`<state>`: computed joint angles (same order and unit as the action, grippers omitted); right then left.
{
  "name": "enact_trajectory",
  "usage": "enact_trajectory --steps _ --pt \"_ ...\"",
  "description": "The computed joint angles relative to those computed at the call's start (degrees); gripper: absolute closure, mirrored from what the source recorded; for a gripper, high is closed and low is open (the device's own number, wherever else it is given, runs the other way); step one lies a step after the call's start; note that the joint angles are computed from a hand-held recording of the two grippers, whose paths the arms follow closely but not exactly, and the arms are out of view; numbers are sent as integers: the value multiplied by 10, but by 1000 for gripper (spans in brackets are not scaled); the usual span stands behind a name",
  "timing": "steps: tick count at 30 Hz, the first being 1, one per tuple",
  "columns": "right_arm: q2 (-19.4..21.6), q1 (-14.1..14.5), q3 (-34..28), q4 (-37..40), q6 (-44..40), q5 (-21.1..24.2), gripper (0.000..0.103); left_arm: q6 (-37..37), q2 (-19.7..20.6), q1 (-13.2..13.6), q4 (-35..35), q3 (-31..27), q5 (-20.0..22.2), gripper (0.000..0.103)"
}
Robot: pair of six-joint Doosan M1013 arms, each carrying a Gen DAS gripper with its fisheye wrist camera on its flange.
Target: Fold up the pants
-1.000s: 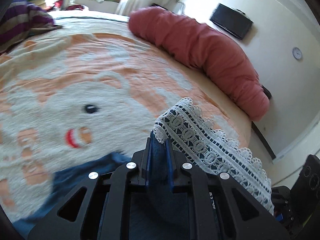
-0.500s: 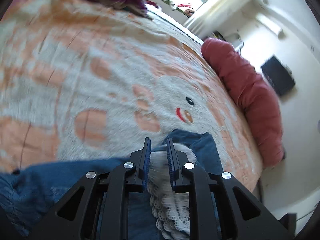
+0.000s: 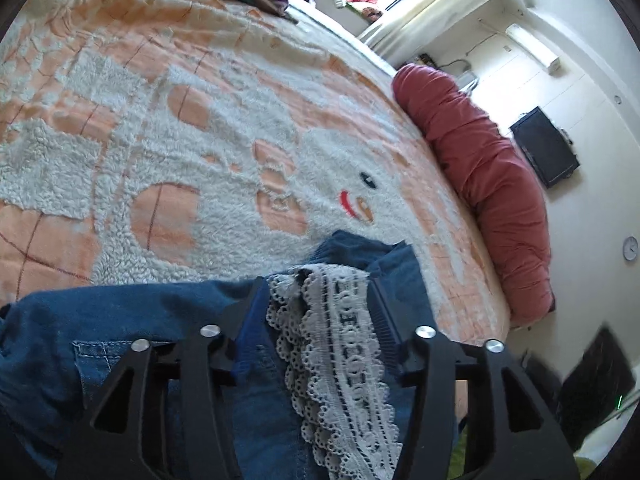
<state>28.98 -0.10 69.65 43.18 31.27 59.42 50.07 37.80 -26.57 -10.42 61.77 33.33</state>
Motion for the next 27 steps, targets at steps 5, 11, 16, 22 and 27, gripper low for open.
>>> enact_trajectory --steps 5,11,16,22,27 --pt "76 1 -120 -72 135 51 56 -4 13 2 -13 -16 29 44" --pt "165 11 -255 -95 249 144 56 48 20 6 -82 -17 18 42" --pt "221 19 -341 -109 316 199 49 60 26 8 -109 -20 11 77" --pt "225 21 -341 -99 280 199 99 61 29 3 -83 -34 9 89" --pt "195 19 -290 -104 242 123 99 43 42 -9 14 -79 25 89"
